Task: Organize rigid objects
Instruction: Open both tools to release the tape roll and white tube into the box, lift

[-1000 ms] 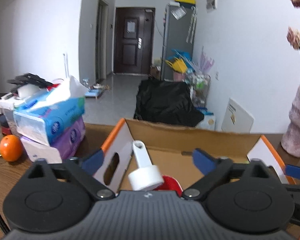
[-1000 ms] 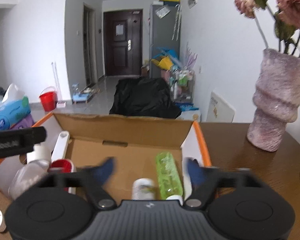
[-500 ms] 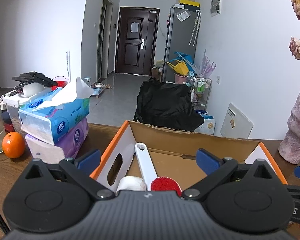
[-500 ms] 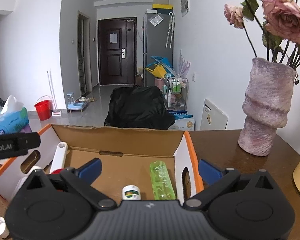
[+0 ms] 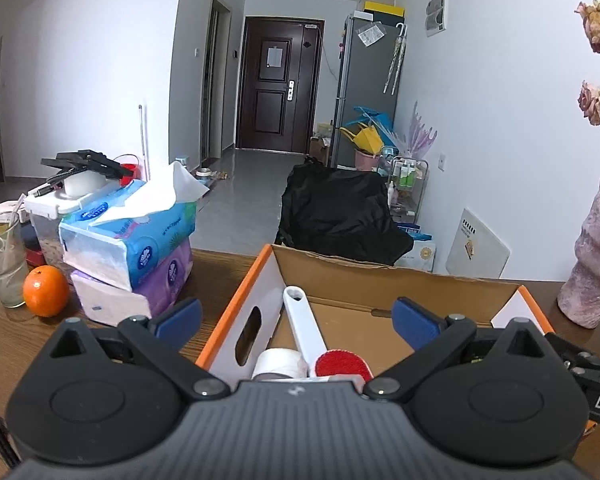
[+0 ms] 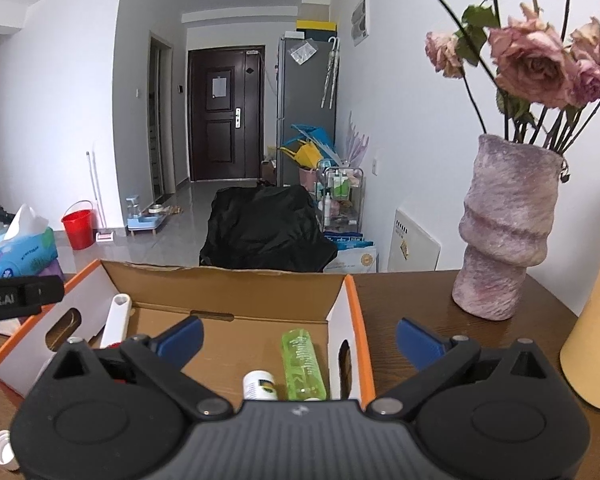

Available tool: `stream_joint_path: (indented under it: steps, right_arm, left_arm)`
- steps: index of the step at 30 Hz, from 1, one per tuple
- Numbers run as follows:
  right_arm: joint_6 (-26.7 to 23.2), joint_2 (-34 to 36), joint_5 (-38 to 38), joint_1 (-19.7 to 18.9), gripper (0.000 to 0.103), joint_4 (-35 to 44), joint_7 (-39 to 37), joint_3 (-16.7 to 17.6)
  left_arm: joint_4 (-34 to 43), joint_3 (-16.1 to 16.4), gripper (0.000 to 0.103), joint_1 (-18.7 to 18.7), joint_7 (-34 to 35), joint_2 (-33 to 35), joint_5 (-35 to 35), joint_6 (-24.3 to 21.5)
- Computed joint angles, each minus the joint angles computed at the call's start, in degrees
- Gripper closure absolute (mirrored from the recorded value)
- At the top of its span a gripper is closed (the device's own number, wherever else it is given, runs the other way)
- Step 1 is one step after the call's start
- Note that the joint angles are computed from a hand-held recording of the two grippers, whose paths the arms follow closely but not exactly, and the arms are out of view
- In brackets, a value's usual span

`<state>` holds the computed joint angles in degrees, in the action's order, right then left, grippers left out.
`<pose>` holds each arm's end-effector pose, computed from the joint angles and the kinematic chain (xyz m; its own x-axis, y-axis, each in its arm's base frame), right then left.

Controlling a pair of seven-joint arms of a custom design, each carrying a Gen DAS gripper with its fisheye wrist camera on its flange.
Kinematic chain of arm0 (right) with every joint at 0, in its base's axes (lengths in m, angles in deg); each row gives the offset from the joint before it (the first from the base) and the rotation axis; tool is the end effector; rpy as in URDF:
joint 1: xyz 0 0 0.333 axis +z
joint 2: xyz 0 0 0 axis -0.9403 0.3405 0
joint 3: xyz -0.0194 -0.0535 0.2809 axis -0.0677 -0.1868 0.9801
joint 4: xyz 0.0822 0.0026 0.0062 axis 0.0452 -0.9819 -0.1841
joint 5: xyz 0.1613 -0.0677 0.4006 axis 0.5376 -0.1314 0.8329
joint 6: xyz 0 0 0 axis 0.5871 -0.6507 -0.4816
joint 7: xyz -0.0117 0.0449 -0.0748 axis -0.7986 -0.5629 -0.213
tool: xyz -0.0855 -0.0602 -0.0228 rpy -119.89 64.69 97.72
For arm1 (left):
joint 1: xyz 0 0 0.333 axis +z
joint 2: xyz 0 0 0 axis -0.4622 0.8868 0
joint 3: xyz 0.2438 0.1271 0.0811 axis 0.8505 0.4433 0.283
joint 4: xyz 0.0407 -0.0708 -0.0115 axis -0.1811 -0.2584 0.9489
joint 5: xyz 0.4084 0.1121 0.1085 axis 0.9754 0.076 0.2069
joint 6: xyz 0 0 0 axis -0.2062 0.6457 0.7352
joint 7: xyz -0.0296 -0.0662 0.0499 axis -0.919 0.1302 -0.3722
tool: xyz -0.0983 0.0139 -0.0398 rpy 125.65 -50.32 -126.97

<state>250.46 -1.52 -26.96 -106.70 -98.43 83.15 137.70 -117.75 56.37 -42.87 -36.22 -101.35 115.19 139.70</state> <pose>0.4849 0.3067 0.4394 0.3987 -0.9169 0.0169 -0.4047 -0.1925 -0.8940 0.3903 -0.2915 0.4504 0.5359 -0.8400 0.0851 -0.3488 -0.3121 -0.8837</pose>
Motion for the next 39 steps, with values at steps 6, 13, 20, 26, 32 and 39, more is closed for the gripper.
stream_joint_path:
  steps: [6, 13, 20, 26, 32, 39]
  right_arm:
    - [1.41, -1.79, 2.40, 13.33, 0.000, -3.14, -2.10, -12.57]
    - [2.63, -5.80, 6.10, 25.89, 0.000, -7.59, -4.95, -23.70]
    - [2.52, -10.22, 10.62, 34.89, 0.000, -11.97, -7.97, -31.14]
    - [1.41, -14.49, 13.29, 39.47, 0.000, -15.76, -8.79, -34.26]
    - [-0.62, -19.36, 12.43, 43.08, 0.000, -19.72, -6.16, -37.04]
    - [-3.68, -25.02, 8.93, 46.72, 0.000, -24.04, -1.35, -39.80]
  left_arm:
    - [-0.60, -0.61, 0.000, -1.05, 0.52, -1.83, -1.09, -1.33]
    - [-1.39, -1.67, 0.000, -2.62, 1.33, -4.18, -3.33, -3.69]
    - [-2.35, -3.07, 0.000, -4.40, 1.82, -6.84, -5.41, -5.85]
    - [-3.41, -4.18, 0.000, -6.42, 2.10, -9.29, -7.39, -7.93]
    - [-3.97, -5.41, 0.000, -8.82, 2.71, -11.34, -9.86, -10.59]
    - [-4.35, -6.37, 0.000, -12.08, 3.62, -13.35, -13.54, -14.02]
